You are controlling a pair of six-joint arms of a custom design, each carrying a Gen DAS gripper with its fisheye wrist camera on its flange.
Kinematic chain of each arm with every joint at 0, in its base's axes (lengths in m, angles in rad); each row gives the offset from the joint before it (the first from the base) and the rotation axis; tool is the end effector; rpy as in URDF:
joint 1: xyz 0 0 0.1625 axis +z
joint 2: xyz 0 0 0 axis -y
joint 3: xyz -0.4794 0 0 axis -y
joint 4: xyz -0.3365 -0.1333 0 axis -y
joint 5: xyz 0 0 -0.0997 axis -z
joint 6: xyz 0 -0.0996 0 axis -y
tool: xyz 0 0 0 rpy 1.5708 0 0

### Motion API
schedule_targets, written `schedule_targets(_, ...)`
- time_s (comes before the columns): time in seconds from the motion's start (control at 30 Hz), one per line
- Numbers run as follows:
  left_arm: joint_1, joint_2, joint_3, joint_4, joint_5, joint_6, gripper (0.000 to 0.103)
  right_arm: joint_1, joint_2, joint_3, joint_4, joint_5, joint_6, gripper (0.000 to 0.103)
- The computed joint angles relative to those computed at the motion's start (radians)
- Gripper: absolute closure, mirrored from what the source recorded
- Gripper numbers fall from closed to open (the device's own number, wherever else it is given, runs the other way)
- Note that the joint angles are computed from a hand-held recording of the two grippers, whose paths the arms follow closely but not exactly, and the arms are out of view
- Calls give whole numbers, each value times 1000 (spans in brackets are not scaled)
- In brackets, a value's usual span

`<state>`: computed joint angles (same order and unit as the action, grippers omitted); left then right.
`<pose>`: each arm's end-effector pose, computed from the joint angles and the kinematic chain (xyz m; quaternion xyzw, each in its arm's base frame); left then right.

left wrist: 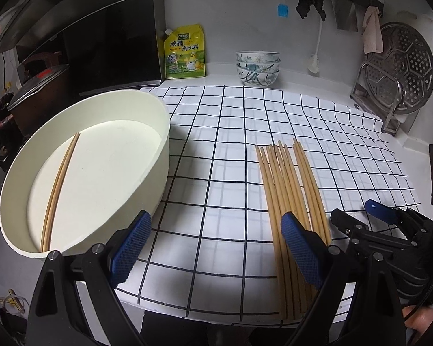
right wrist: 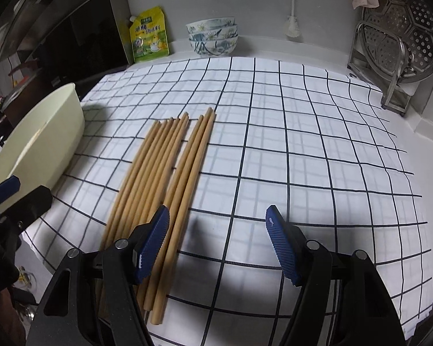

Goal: Organize utensils
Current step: 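Move both open grippers back over the remaining chopsticks, then close the right gripper on one chopstick while the left gripper grasps another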

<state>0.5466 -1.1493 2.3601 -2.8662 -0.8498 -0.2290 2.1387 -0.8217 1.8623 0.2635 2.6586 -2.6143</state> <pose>-0.2556 -0.3885 0.2189 0.3482 0.8677 -0.2387 0.2623 0.2600 -0.3236 0.1524 -0.0516 -0.8493 0.3642 0.3787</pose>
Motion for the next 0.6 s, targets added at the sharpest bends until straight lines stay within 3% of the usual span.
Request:
schedule_targets(0.3,9,17,5,-5,-3,-3,13,-8,50,-25,55,26,21,37)
schedule_targets(0.6,13,30,1,-2,-9,-4,13,-14,38,-11,52,33,17,37)
